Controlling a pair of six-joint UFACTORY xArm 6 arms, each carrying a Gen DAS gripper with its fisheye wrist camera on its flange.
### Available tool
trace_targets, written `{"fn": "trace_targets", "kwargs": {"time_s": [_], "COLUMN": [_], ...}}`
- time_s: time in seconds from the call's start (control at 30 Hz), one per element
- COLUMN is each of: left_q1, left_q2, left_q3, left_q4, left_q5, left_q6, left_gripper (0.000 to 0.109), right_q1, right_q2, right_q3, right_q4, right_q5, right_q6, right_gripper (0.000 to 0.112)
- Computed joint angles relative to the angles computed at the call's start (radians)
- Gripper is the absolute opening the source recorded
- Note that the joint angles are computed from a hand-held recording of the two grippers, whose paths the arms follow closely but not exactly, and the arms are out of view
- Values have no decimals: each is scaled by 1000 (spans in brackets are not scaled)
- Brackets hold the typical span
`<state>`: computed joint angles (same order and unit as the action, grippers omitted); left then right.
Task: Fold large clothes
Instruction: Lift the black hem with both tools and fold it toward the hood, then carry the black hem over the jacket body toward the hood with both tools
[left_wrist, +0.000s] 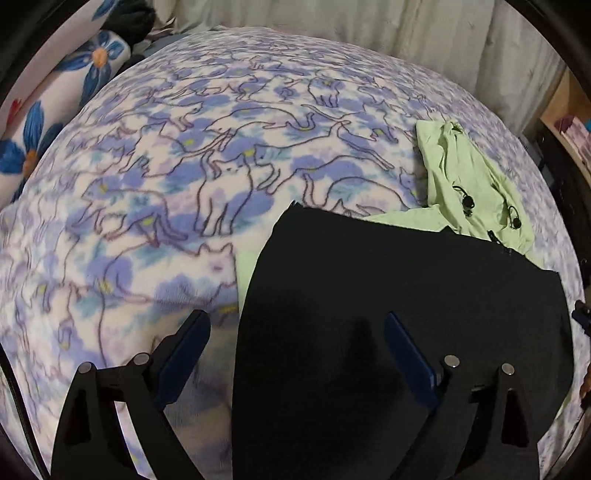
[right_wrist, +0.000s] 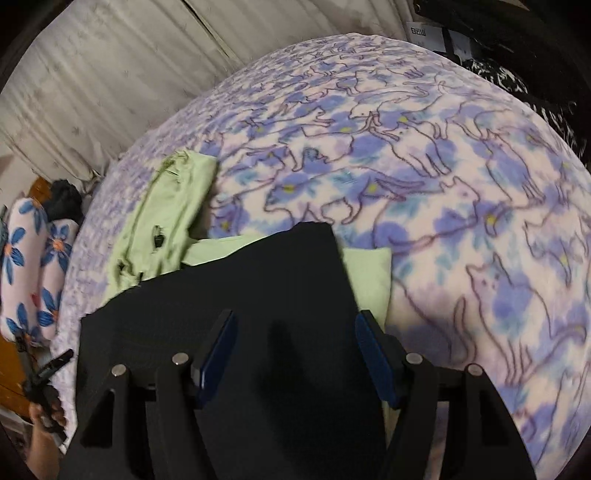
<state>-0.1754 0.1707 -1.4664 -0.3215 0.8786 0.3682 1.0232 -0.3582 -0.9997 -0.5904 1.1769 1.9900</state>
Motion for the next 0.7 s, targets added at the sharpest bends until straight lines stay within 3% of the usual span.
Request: {"fn": "trace_targets", "kwargs": {"time_s": [0.17, 0.3, 0.37, 0.4, 0.47, 0.5, 0.57, 0.7], "left_q1": [-29, -42, -53, -59, -70, -70, -61, -61], "left_q2": [64, 120, 112, 105, 82, 72, 41, -24], "left_q3": [-51, -102, -76, -59, -9, 8, 48, 116], "left_q4": [91, 91, 112, 132, 228, 243, 208, 225], "left_q5": [-32, -2, -45, -75, -156, -180, -232, -337], "left_q6": [-43, -37, -50, -61, -130, -144, -134, -170], "left_gripper": [92, 64, 60, 49, 24, 10, 6, 3], "right_q1": [-70, -97, -90, -81, -67, -53, -16, 61], "right_q2": [4, 9, 22, 38, 81, 103, 126, 130], "right_q3": [40, 78, 73, 56, 7, -21, -60, -113], "right_q4": [44, 39, 15, 6, 19, 21, -17, -113], "right_q5": [-43, -116, -126, -112, -64, -27, 35, 163], "right_q6": [-57, -60, -59, -66, -110, -124, -119, -45], "right_gripper": [66, 66, 65, 60, 17, 12, 5, 3]}}
